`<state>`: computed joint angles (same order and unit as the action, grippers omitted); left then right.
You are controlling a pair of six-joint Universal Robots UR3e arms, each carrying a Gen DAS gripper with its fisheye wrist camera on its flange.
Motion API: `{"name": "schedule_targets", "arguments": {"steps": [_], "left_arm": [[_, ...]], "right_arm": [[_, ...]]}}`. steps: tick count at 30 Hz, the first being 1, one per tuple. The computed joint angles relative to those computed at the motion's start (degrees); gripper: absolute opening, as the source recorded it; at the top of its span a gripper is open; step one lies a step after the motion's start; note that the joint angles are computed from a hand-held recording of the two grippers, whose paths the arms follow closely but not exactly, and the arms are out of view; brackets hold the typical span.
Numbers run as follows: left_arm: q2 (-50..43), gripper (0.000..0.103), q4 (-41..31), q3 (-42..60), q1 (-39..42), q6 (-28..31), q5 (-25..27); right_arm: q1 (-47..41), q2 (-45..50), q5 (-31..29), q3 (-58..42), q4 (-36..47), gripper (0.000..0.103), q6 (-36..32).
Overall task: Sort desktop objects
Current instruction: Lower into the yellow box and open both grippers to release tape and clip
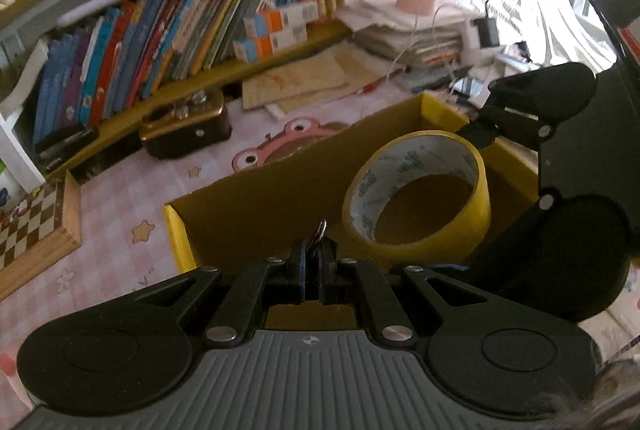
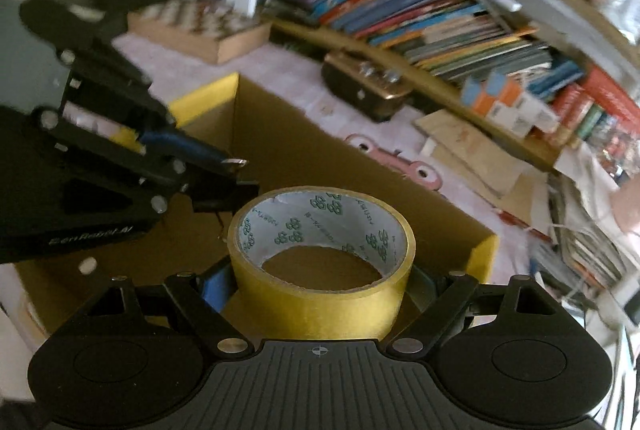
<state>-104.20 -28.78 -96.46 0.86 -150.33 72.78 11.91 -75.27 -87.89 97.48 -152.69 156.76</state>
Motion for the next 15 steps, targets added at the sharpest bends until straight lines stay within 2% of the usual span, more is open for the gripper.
{"name": "schedule_targets", "arguments": {"steps": [6,11,15], "left_arm": [[-5.0,0.005,-2.9,5.6,-1.6,-0.1,3.5],[-6.9,0.005,-3.7,7.0,-2.1,-1.0,4.4],[-7.4,0.005,-4.7,7.7,-2.2,-1.6,4.5]], "right_arm": [[0.2,4.9,-0.3,-6.2,5.5,0.088,-5.2],[0.1,7.0,-0.6,-8.3,8.1,0.088,-8.0],[-0.6,6.8,1.7,-9.1,11.1,0.088,-10.3]]}}
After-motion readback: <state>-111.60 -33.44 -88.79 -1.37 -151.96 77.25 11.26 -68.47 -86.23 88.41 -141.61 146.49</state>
